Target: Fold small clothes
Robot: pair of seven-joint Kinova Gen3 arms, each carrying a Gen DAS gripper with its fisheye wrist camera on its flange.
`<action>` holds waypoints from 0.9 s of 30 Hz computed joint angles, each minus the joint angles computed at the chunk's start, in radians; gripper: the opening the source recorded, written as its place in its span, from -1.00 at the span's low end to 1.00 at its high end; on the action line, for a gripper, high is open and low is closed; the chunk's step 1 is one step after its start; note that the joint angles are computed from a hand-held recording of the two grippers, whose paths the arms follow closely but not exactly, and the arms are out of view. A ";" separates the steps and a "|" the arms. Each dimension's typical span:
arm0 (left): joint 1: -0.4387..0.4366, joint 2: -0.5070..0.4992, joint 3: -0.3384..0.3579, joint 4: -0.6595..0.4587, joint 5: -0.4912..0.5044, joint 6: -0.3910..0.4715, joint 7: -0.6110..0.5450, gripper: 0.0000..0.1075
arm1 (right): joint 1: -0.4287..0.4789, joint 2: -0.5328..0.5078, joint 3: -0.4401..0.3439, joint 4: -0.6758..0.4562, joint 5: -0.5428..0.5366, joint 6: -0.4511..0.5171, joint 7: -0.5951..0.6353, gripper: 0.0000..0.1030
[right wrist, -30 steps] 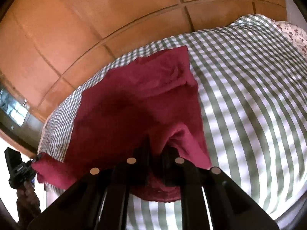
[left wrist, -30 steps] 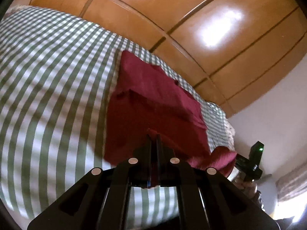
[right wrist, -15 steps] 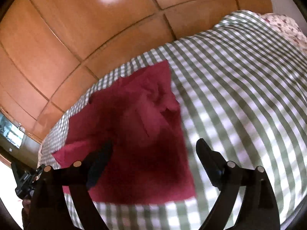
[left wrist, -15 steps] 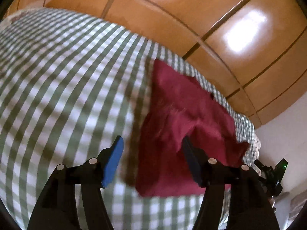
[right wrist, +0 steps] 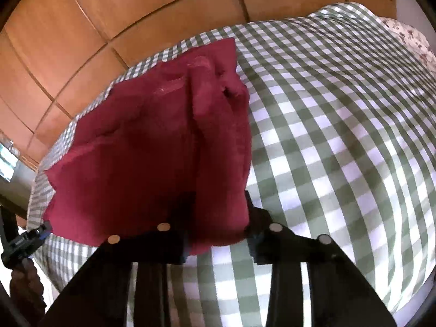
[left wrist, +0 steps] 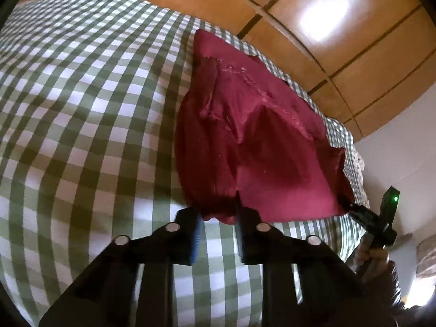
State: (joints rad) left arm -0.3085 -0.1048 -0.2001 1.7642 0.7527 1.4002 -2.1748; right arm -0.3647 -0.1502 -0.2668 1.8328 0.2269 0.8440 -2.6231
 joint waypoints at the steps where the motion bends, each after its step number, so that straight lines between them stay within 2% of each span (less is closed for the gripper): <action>1: -0.004 -0.010 -0.009 0.003 0.002 0.016 -0.017 -0.70 | -0.003 -0.016 -0.001 0.008 -0.010 0.001 -0.001 -0.48; 5: -0.018 -0.036 -0.042 0.012 0.008 0.083 -0.053 -0.72 | -0.013 -0.067 -0.023 0.022 -0.050 0.035 -0.012 -0.51; 9: -0.053 -0.083 -0.104 0.039 -0.013 0.191 -0.099 -0.72 | -0.019 -0.132 -0.058 0.042 -0.100 0.090 -0.012 -0.51; 14: -0.089 -0.165 -0.192 0.080 -0.088 0.337 -0.148 -0.72 | -0.034 -0.210 -0.106 0.057 -0.176 0.190 0.000 -0.51; 16: -0.094 -0.185 -0.197 0.088 -0.116 0.358 -0.160 -0.72 | -0.034 -0.222 -0.118 0.055 -0.197 0.216 0.013 -0.50; 19: -0.085 -0.213 -0.185 0.069 -0.146 0.345 -0.144 -0.50 | -0.012 -0.224 -0.158 0.029 -0.169 0.257 0.007 -0.30; 21: -0.079 -0.225 -0.177 0.056 -0.141 0.302 -0.124 0.28 | 0.027 -0.222 -0.195 0.002 -0.106 0.260 -0.025 -0.15; 22: -0.075 -0.230 -0.176 0.054 -0.132 0.270 -0.115 0.31 | 0.042 -0.218 -0.208 -0.009 -0.077 0.257 -0.034 -0.11; 24: -0.055 -0.215 -0.174 0.045 -0.118 0.228 -0.104 0.31 | 0.069 -0.195 -0.237 -0.029 -0.009 0.254 -0.056 0.11; 27: -0.027 -0.196 -0.142 0.039 -0.097 0.152 -0.082 0.31 | 0.068 -0.138 -0.245 -0.052 0.071 0.245 -0.071 0.12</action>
State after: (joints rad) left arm -0.3355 -0.3011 -0.3421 1.8033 0.6557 1.5524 -2.2572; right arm -0.2967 -0.2887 -0.5114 1.7806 0.2983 1.0894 -2.6939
